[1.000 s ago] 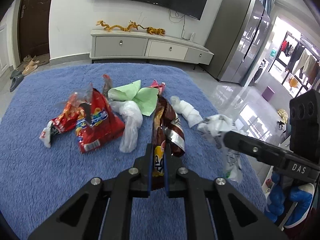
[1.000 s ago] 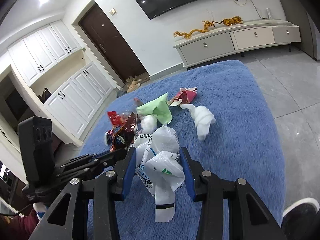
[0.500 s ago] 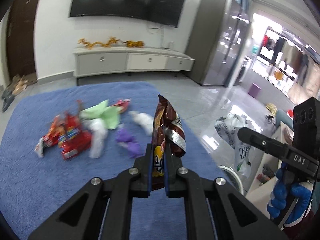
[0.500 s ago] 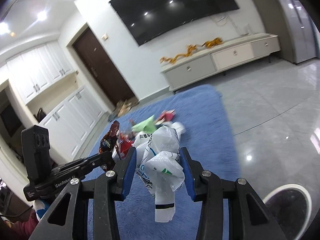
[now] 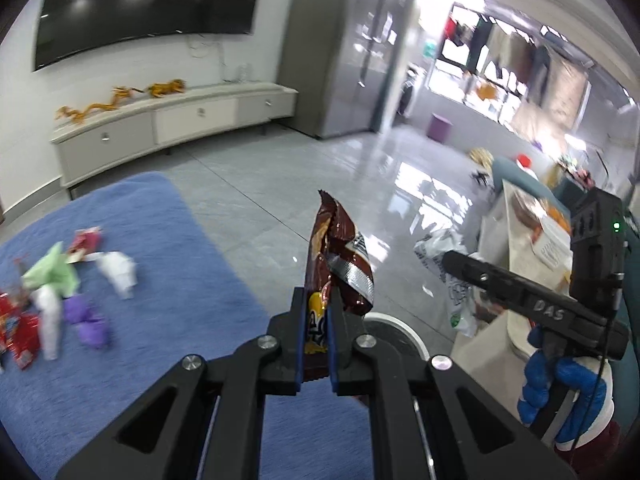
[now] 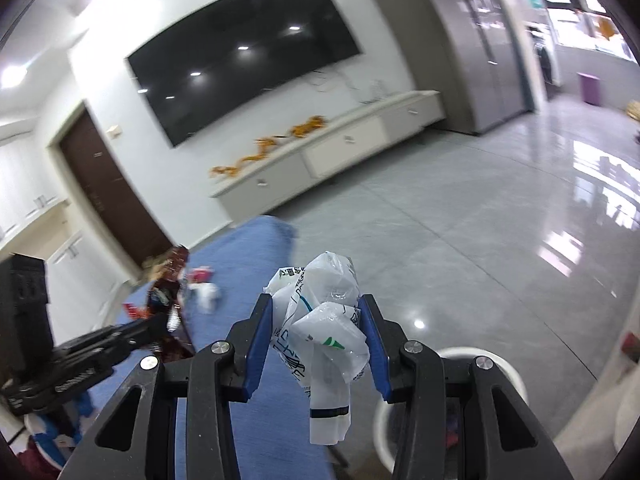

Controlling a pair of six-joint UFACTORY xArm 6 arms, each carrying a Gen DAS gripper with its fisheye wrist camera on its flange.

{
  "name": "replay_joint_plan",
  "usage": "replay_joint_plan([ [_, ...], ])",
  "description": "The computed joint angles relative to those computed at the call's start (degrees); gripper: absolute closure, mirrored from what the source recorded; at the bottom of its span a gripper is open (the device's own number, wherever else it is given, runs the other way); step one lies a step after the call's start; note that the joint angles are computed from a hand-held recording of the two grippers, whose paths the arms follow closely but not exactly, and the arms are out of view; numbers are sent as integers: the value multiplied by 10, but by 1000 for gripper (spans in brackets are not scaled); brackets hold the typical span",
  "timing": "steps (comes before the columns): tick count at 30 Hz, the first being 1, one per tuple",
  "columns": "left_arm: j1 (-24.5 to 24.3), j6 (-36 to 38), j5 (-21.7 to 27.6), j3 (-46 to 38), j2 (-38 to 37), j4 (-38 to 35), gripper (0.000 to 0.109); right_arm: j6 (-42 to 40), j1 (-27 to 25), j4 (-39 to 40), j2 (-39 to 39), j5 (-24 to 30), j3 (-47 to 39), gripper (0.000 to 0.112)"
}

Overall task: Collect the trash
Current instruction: 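Carry both bags over the bin and open both tools to drop them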

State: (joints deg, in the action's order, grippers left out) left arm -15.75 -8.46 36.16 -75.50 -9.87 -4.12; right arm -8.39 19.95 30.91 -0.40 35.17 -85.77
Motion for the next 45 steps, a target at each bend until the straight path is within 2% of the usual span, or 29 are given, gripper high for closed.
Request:
replay_joint_plan([
  [12,-83,8,96,-164,187,12,100,76,-74,-60,-8,23,80,69],
  [19,-92,-12,122,-208,243,20,99,85,-91,-67,1,27,91,65],
  [26,-85,-9,143,-229,265,-8,98,84,-106,-60,2,30,101,57],
  [45,-89,-8,157,-226,265,-33,97,126,-100,-112,-35,7,118,54],
])
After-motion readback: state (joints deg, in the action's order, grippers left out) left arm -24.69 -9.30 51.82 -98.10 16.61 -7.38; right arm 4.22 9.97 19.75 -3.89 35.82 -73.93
